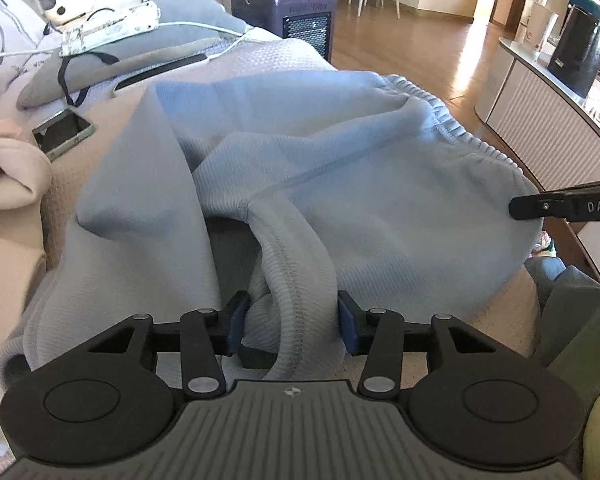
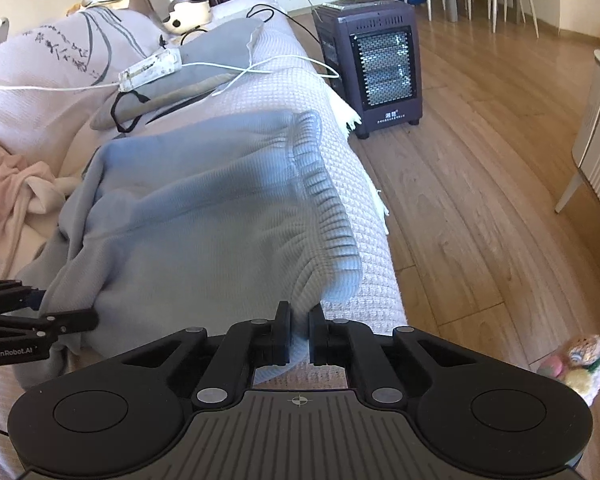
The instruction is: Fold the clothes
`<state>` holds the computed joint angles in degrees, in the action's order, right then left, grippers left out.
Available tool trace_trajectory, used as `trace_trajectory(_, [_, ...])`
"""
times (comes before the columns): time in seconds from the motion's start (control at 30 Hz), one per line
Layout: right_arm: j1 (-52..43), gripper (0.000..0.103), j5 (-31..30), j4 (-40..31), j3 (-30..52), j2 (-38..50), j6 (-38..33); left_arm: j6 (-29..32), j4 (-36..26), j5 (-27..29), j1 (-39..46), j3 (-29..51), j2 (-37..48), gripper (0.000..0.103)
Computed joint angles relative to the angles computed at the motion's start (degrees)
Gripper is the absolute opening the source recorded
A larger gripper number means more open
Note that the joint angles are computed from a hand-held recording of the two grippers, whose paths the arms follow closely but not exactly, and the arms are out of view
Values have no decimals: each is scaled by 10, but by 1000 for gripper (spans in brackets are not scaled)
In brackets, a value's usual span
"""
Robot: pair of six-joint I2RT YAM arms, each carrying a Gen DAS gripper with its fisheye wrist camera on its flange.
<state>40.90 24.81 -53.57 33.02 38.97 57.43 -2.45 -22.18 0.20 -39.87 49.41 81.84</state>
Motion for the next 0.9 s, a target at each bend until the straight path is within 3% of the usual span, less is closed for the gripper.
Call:
trace_trajectory(0.17, [4, 9, 6, 0, 5, 15, -4, -8, -6, -3, -3, -3, -10, 52])
trace_trajectory(0.43, [-1, 9, 0, 8, -6, 16, -7, -15, -20, -13, -34, -16, -45, 77])
trace_trajectory(0.57, [-8, 9, -5, 15, -13, 17, -11, -7, -7, -41, -59, -25, -36, 78])
trace_trajectory(0.67, [-12, 9, -9, 20, -20, 15, -15, 7, 13, -66, -75, -32, -28, 73])
trace_trajectory(0.77, [-14, 9, -12, 22, -24, 12, -16, 27, 20, -101, -87, -30, -19, 37])
trace_trajectory(0.9, [-20, 9, -20, 12, -20, 6, -22, 69, -19, -62, -60, 4, -14, 34])
